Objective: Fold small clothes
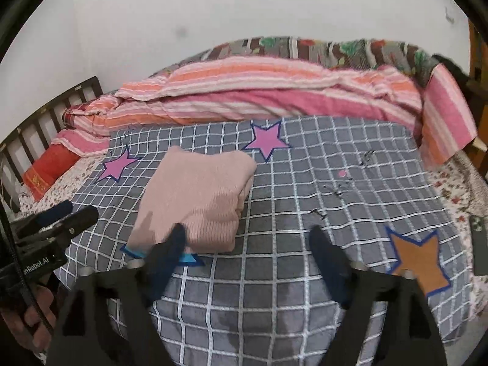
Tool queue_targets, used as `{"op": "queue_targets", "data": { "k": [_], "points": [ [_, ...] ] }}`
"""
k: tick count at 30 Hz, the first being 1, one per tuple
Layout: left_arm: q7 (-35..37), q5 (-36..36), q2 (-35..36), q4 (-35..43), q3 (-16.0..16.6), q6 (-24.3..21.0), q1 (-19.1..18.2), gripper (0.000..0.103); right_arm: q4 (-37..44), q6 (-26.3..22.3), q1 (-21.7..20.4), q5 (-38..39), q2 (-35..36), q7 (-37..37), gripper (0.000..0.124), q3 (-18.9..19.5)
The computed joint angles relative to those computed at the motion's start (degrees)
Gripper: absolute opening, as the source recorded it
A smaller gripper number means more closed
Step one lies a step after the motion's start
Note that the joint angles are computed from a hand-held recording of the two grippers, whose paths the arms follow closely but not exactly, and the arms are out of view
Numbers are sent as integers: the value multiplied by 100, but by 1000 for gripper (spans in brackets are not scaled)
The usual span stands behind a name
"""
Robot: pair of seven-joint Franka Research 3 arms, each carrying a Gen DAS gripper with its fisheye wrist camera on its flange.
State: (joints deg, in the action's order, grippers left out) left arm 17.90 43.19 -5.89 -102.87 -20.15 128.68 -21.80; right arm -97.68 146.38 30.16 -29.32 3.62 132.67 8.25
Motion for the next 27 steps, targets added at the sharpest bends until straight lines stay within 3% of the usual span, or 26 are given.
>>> {"op": "queue_targets", "data": {
  "k": [3, 12, 27],
  "points": [
    [-187, 60, -153, -55, -97, -224, -55, 81, -269, -1, -1, -429, -297, 306, 97, 25],
    [-431, 194, -461, -200, -345, -755, -147, 81, -817, -56, -322, -670, -885, 681, 100, 384],
    [-586, 337, -517, -173, -502, -981, -260, 81, -1201, 11, -653, -678, -1291, 874, 100, 717]
  ]
}}
